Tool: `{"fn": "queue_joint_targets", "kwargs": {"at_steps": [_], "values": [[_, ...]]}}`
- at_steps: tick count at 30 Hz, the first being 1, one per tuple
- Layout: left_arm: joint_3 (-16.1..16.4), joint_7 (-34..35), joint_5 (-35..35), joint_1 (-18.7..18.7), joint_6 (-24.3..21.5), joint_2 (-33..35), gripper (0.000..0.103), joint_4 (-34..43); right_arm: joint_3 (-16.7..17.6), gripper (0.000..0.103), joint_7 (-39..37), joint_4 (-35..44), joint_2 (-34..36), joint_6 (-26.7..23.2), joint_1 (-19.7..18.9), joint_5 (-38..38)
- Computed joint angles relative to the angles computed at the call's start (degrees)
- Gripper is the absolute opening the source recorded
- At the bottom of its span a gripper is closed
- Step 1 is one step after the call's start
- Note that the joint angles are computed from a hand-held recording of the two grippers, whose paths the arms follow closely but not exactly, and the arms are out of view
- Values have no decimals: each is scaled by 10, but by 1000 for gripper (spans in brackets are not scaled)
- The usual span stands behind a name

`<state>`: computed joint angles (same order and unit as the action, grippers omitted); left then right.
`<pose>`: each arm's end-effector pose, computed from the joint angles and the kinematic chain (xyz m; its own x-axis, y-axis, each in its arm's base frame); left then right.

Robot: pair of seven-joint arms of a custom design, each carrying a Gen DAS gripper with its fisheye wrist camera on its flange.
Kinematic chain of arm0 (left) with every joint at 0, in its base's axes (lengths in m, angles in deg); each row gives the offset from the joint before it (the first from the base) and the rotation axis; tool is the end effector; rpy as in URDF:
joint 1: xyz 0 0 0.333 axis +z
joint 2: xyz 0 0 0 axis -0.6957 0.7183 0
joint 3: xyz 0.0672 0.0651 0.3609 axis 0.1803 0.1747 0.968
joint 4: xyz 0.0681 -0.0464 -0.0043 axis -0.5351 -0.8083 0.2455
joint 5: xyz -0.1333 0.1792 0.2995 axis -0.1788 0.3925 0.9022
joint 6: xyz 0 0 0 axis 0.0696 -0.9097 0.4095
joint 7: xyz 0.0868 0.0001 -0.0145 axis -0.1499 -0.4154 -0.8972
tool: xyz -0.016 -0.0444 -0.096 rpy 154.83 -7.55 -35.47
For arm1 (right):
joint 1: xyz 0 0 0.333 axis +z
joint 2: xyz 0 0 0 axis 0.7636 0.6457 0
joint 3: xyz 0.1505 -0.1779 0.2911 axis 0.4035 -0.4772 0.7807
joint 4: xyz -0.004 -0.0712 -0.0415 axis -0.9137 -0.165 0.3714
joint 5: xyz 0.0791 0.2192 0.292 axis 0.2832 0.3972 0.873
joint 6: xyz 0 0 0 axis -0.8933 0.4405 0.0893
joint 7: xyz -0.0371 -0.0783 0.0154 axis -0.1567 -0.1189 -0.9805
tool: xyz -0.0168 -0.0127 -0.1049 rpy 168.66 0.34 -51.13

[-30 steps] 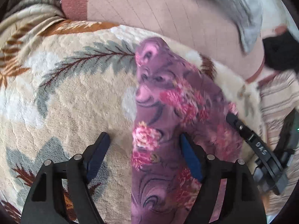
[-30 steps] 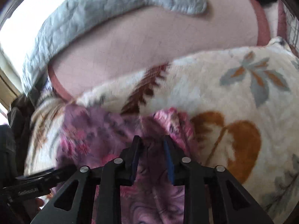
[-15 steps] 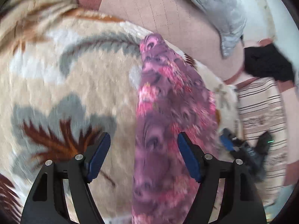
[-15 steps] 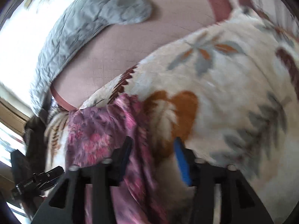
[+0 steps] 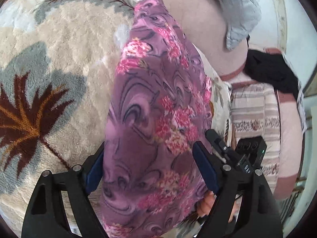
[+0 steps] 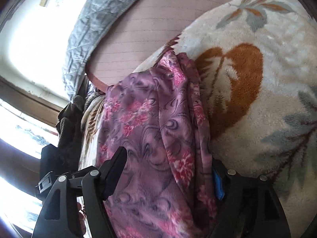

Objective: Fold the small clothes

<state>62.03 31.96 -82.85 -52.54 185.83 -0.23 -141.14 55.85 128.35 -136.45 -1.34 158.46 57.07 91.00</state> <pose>0.5900 -0.2047 0.4512 0.4237 -0.6156 0.6644 -0.7568 -0.6437 -0.1138 0.7078 0.2839 0.4093 0.2718 -0.6310 -0.7266 -0.9451 -0.0327 -0.3251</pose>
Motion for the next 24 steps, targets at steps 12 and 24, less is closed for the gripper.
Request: {"fn": "queue_joint_targets", "kwargs": {"at_steps": [12,24], "values": [[103,-279,355,-84,-29,-52,26,-28,3,19,-15,-96,-82,154,34,-75],[56,-467,607,-75,-161,-162,26,-57,20,19,-74,-263,-235,206,47,45]]}}
